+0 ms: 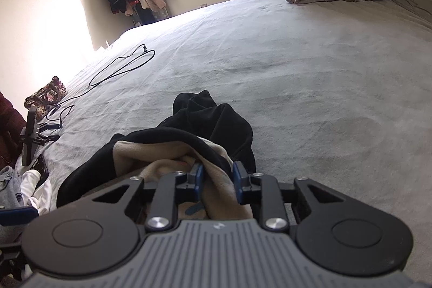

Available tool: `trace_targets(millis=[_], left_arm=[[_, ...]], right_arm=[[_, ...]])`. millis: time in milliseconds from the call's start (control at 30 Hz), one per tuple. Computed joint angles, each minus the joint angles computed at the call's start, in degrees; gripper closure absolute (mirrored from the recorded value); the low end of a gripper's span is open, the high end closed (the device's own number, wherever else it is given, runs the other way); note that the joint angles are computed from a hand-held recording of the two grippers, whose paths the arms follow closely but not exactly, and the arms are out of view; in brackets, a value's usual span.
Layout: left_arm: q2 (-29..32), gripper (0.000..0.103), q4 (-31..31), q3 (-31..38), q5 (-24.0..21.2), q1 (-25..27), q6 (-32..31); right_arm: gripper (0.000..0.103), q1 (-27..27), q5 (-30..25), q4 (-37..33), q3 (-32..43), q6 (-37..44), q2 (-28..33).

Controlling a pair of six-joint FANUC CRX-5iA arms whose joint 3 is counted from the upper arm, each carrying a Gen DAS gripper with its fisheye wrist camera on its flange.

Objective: Fold clothes

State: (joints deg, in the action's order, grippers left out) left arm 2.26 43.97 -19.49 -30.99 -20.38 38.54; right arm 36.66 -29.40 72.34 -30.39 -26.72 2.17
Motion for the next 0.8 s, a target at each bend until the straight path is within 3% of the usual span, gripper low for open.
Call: trace_targets(millis=[333,500,567,633,700,800], left_arm=[[7.6,0.025,1.9,7.5,-0.5,0.3,1.7],[11.4,0.029,0.5,10.8,-2.4,-0.1,3.8],[12.0,0.047,3.2,10.2,-2.3,-0.3,1.6],[12.7,0.088,6.3,10.1,-3.6,-0.2,1.1],[12.5,0.097,7.2,10.1,-2.9,-0.5,1.8],[10.7,0.098,9.5,8.5,1.5,-1.7,-0.6]], right_arm=[[0.089,-0.6,1.9,-0.5,-0.3,0.4,-1.4],[0.091,-2.5,3.2,5.6,-1.8,-5.5,-2.5],[0.091,-3.4,3.2,8.9,-2.3,-8.2,-3.0],[0.091,-4.5,4.7,10.0,-2.6,-9.0,-3.6],[0.091,-4.9,5.9,10.0,-2.8,-8.6,-3.7],[0.091,-4.2,5.7,7.4,-2.2,-5.3,-3.4]])
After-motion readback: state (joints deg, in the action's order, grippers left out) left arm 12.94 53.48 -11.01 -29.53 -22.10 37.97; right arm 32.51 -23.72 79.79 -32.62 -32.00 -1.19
